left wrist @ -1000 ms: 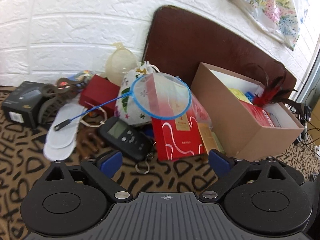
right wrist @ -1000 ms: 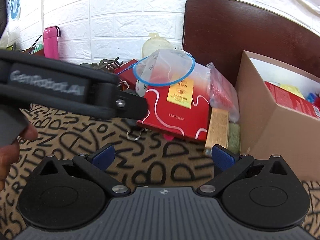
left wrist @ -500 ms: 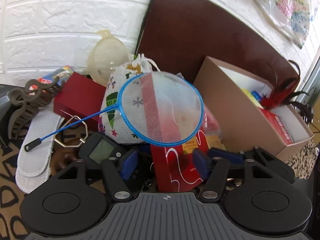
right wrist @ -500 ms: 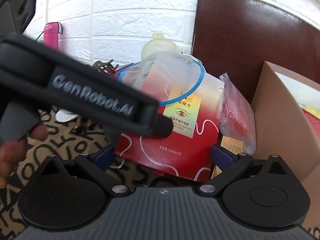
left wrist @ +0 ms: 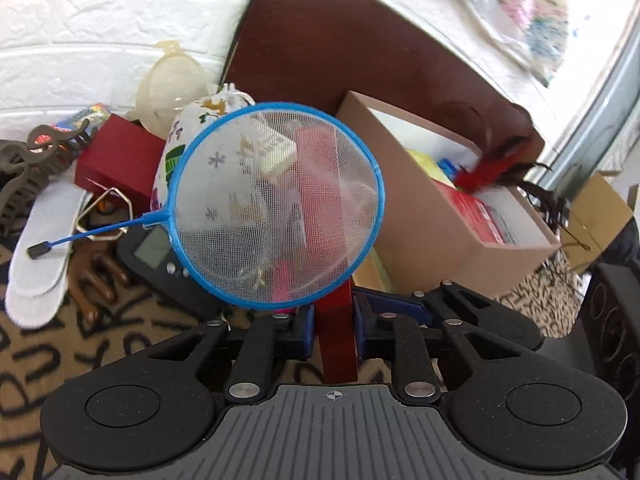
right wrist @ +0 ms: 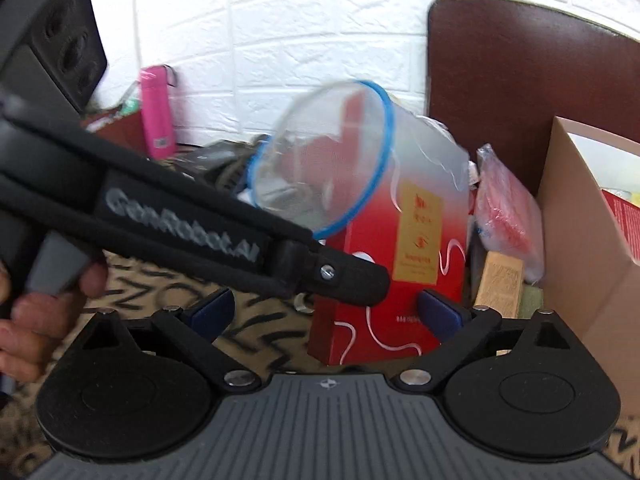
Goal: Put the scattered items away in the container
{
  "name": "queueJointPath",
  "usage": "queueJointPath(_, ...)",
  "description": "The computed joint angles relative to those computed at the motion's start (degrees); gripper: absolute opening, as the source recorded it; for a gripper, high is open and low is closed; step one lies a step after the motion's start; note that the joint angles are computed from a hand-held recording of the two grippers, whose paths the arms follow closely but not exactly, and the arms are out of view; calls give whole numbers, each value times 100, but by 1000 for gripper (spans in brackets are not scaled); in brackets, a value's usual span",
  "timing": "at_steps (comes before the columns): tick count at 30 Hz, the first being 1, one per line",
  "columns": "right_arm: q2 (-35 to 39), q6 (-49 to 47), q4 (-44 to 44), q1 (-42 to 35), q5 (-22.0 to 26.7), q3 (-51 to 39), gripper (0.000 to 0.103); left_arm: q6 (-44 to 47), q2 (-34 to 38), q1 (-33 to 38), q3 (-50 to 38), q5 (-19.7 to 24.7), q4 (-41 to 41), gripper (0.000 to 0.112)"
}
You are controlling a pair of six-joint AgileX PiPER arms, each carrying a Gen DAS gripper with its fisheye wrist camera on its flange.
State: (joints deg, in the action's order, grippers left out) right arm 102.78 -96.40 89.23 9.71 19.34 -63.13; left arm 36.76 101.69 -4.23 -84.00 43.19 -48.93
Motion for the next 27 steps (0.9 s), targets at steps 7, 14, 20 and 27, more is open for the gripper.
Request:
queueJointPath(7,-1023,-296,172,129,80,1163,98,486,-1138,-53,1402,60,-443,17)
queueJointPath(14,-2081,-551,258,466,-827,2138,98,512,-2660,58,2911,-111,-249,57)
queueJointPath(20,-2095,-13,-438,299,-388,2337,98,-194,-3267,669,3627,-74,90,84)
queueJointPath(27,-2327,386,-1113,368,-385,2620,98,289,-3733,1940,3854,1169,235,83)
